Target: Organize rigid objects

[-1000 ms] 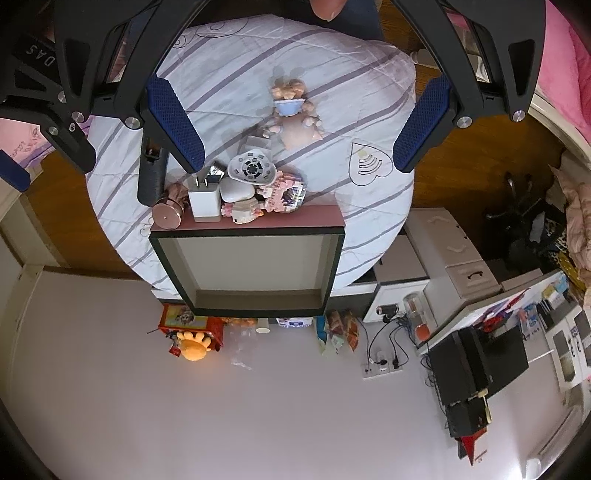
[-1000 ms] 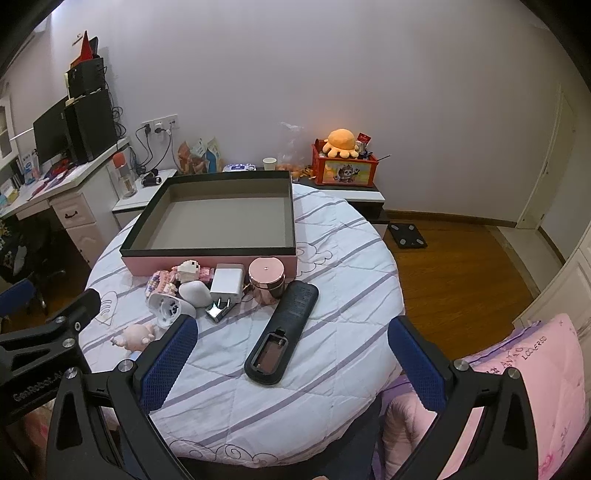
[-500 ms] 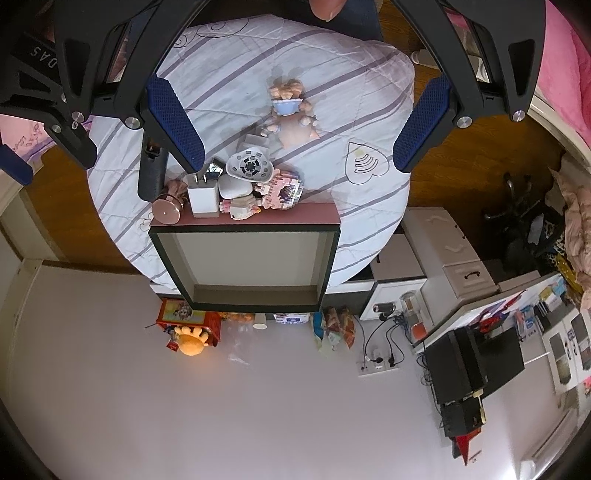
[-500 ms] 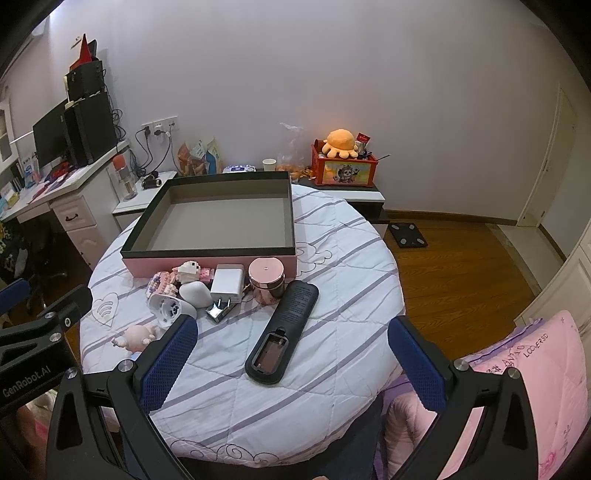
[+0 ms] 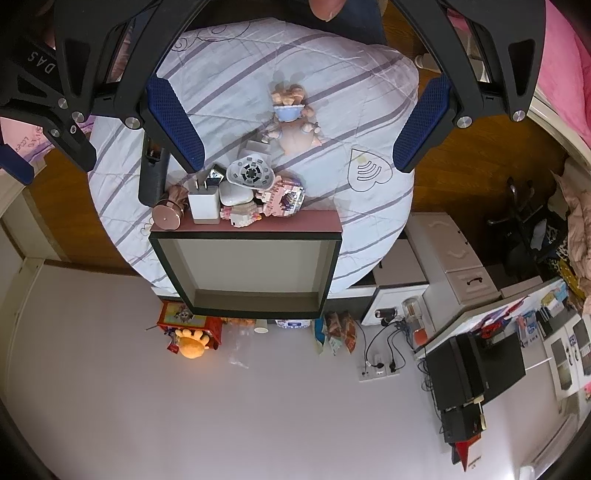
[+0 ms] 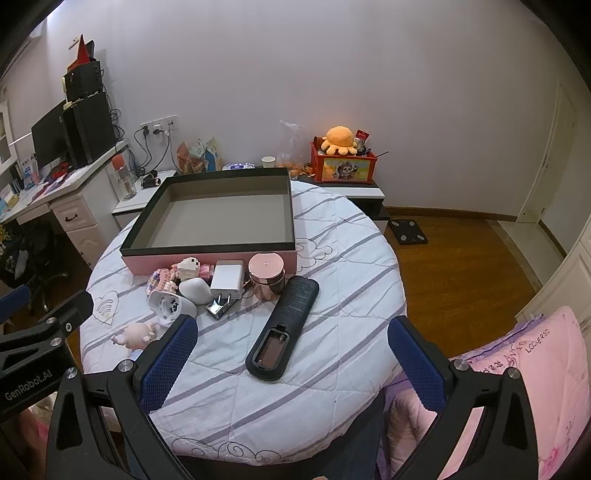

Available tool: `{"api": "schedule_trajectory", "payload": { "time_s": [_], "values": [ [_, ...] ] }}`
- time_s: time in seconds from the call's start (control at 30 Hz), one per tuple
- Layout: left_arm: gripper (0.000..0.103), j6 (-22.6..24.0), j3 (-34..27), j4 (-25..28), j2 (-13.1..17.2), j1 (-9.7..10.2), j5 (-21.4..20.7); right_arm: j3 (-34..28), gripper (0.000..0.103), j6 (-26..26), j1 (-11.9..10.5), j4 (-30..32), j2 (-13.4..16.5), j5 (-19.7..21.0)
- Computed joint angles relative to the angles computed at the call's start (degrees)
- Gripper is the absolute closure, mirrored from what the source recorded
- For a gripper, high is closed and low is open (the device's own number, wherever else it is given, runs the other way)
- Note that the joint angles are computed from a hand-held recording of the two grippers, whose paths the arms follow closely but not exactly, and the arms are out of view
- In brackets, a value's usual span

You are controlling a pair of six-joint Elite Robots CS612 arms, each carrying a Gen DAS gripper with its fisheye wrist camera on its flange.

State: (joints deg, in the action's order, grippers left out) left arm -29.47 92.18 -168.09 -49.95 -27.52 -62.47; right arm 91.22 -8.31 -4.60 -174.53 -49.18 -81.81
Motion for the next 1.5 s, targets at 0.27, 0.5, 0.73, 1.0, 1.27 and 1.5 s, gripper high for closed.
{"api": "schedule_trajectory", "payload": {
  "time_s": [0.27,0.5,0.73,1.0,1.27,1.5],
  "values": [
    [0.000,-0.09,0.16,-0.07,-0.03,0.02,-0.10,0.08,0.000,-0.06,-0.01,0.00,-0.03,0.20],
    [0.000,-0.16,0.39,-0.24,-0.07,-0.02,0.01,0.16,0.000,0.31,0.05,0.10,-0.02,0.12],
    [0.000,-0.35,0.64,-0.30,-0.03,0.02,-0.18,0.12,0.000,0.34,0.12,0.43,0.08,0.19],
    [0.000,-0.42,0.55,-0.22,0.09,0.04,-0.11,-0.65,0.000,0.51,0.06,1.42,0.64,0.34],
    [0.000,0.13,-0.78,-1.86,1.94,1.01,-0.64,-2.62,0.000,1.58,0.17,2.49,2.40,-0.85],
    [0.000,0.89,-3.57,-0.80,4.83,2.23,-2.15,-6.84,0.000,1.88,0.82,7.47,5.95,-2.78]
  ]
}}
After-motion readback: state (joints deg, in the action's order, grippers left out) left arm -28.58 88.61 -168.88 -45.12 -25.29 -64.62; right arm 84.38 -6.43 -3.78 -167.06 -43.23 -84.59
